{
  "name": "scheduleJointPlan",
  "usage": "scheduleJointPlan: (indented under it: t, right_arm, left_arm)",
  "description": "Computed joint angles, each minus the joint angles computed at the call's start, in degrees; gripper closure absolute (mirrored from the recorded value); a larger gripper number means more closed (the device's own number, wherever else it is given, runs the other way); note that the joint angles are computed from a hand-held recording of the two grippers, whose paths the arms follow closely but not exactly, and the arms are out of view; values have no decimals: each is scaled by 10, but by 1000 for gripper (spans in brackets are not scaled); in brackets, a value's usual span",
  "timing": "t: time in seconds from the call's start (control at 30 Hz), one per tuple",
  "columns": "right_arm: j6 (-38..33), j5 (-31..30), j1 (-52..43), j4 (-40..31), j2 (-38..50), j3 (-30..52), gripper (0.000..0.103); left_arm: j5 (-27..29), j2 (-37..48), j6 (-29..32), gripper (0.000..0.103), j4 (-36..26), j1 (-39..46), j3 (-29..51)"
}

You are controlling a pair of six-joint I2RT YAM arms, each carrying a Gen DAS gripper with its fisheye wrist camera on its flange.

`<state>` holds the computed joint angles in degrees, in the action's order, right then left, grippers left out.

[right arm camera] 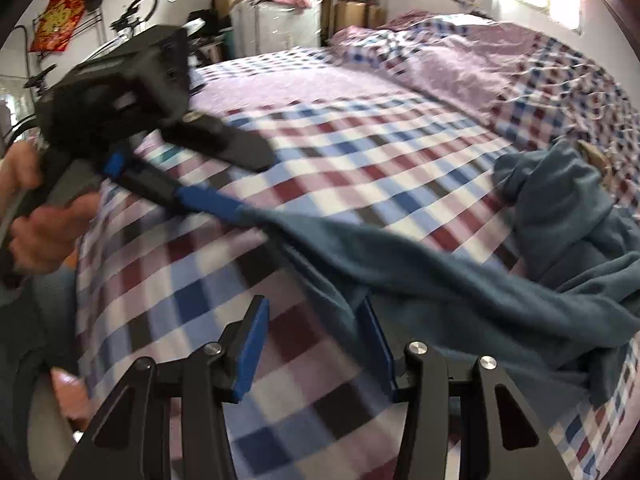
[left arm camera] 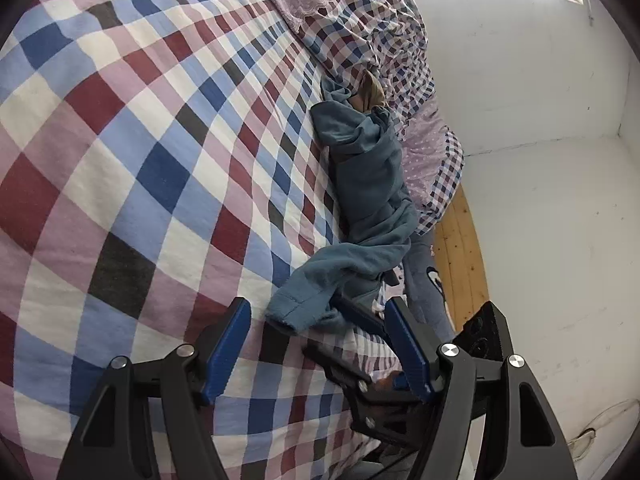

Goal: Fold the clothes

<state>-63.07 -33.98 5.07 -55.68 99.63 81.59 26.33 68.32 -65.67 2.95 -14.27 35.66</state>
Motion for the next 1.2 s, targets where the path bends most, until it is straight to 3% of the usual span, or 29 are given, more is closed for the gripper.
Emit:
scheduleJointPlan:
  t: [0.13, 0.27, 0.43, 0.9, 0.97, 1.1, 1.2]
  right_arm:
    - [-32, -11, -18, -38, 8, 8, 52]
    - [-39, -50, -43, -96, 44, 45, 52]
    - [-56, -73, -61, -155, 74, 76, 52]
    - [-77, -107, -97, -250, 140, 133, 52]
    - [-78, -108, -98, -249, 139, 131, 52]
    - [-76, -107, -97, -240, 133, 122, 52]
    - [-78, -108, -99, -243, 135, 123, 52]
  left_arm:
    - [-26, 9, 40, 30, -50, -14, 30]
    - [-111, 31, 129, 30, -151, -65, 101]
    - [-186, 73, 206, 30, -212, -132, 164]
    - [-385, 182, 326, 30, -351, -252, 291]
    - [-394, 185, 326, 30, -352, -254, 291]
    - [-410, 184, 308, 52, -360, -242, 287]
    - [-414, 189, 314, 56, -369, -241, 292]
